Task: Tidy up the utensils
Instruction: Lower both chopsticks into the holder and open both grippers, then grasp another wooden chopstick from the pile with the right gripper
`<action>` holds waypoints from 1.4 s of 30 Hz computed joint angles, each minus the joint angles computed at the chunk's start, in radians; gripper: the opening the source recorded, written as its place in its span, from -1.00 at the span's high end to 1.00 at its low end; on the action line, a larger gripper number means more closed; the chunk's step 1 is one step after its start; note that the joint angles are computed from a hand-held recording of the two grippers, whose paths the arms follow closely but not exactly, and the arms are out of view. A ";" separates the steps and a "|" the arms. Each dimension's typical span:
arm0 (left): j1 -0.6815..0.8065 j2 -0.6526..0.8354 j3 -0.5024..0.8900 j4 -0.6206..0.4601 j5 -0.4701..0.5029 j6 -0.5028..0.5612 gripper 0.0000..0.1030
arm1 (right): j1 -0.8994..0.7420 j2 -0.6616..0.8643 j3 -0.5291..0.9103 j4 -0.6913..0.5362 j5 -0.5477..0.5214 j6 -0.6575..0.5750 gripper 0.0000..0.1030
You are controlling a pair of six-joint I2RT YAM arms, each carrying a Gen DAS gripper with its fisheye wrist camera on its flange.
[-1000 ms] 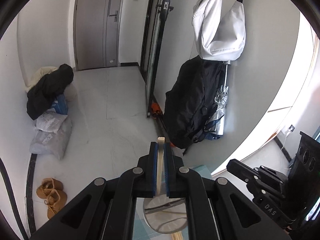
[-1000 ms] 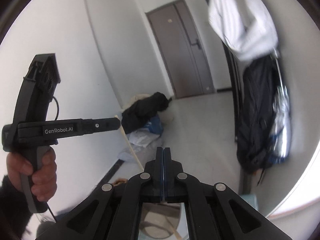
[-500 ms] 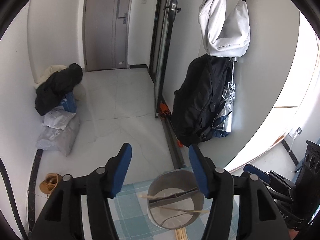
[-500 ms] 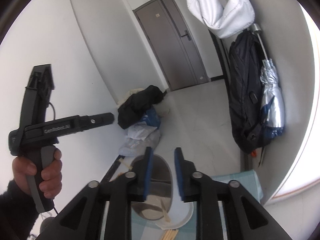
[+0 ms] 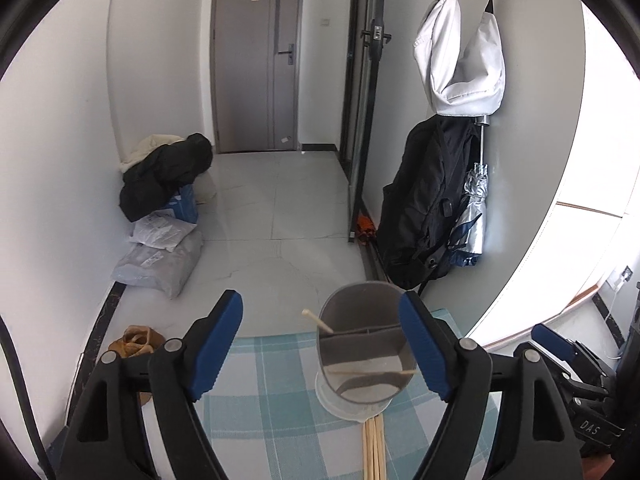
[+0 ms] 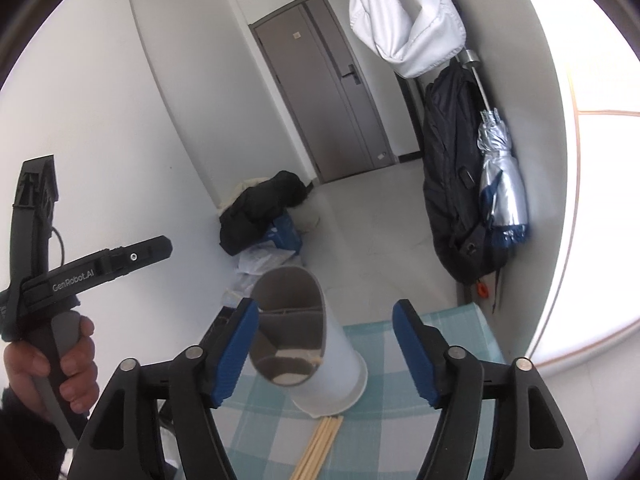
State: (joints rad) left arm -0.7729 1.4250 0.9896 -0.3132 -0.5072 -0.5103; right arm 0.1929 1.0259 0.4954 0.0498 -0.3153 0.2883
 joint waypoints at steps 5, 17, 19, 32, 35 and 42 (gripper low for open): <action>-0.057 -0.056 -0.088 0.034 -0.074 -0.059 -0.61 | 0.051 -0.091 -0.065 -0.039 0.080 0.003 -0.59; -0.165 -0.067 -0.238 0.107 -0.250 -0.203 -0.81 | 0.190 -0.218 -0.177 -0.075 0.227 0.025 -0.64; -0.170 -0.057 -0.260 0.127 -0.249 -0.221 -0.81 | 0.209 -0.214 -0.193 -0.065 0.238 0.031 -0.66; -0.077 0.055 -0.359 0.223 -0.116 -0.296 -0.81 | 0.269 0.082 -0.187 -0.002 0.272 0.027 -0.70; -0.058 0.045 -0.368 0.228 -0.117 -0.301 -0.81 | 0.298 0.215 -0.155 0.022 0.275 0.025 -0.63; 0.009 0.038 -0.396 0.237 -0.093 -0.298 -0.81 | 0.388 0.503 -0.077 0.141 0.329 0.023 -0.28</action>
